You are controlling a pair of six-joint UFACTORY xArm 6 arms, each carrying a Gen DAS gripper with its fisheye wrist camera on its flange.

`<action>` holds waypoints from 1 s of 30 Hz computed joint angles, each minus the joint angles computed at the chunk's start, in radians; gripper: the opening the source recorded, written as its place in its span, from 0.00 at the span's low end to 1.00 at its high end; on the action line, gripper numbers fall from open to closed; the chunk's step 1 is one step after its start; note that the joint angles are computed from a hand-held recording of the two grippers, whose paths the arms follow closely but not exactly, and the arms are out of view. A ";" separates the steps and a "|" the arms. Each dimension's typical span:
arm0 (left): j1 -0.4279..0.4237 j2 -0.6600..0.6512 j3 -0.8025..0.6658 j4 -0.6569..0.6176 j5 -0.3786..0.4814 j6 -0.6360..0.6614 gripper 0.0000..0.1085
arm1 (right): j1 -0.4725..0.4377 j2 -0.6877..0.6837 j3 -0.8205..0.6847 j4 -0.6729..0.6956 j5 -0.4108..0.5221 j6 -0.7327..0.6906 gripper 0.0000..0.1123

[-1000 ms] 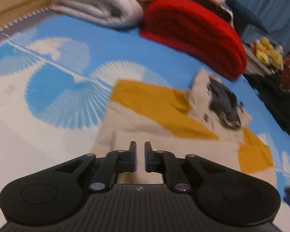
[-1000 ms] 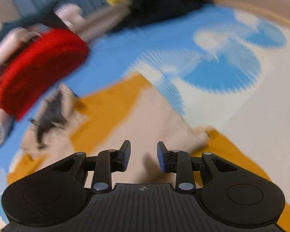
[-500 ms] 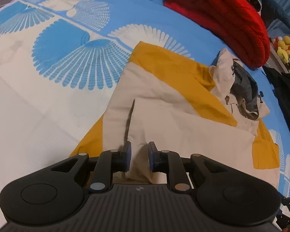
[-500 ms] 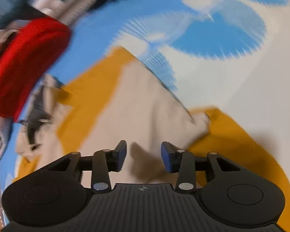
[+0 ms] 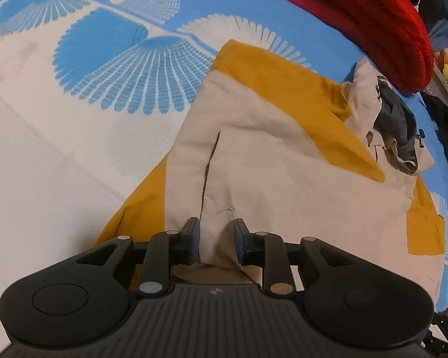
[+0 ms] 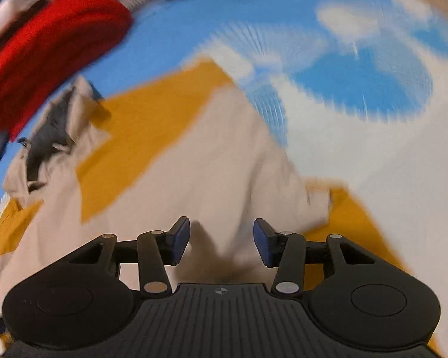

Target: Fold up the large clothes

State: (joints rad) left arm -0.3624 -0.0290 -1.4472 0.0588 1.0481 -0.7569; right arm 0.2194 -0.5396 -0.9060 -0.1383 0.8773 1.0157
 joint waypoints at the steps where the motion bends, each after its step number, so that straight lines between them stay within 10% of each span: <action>1: -0.011 -0.001 -0.013 0.029 0.000 -0.002 0.25 | -0.010 -0.006 0.006 0.043 0.004 0.019 0.43; 19: -0.157 -0.106 0.038 0.368 -0.213 0.092 0.31 | 0.160 -0.103 -0.107 -0.351 0.068 -0.061 0.43; 25: -0.167 -0.123 0.064 0.359 -0.310 0.213 0.30 | 0.151 -0.121 -0.105 -0.350 0.023 -0.102 0.43; 30: -0.131 0.079 -0.194 0.201 -0.242 0.322 0.28 | 0.096 -0.121 -0.102 -0.304 -0.039 -0.146 0.31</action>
State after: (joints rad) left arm -0.4933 0.0503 -1.6412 0.2596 0.8059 -0.4352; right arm 0.3152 -0.6604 -1.0076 -0.4424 0.8379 0.8696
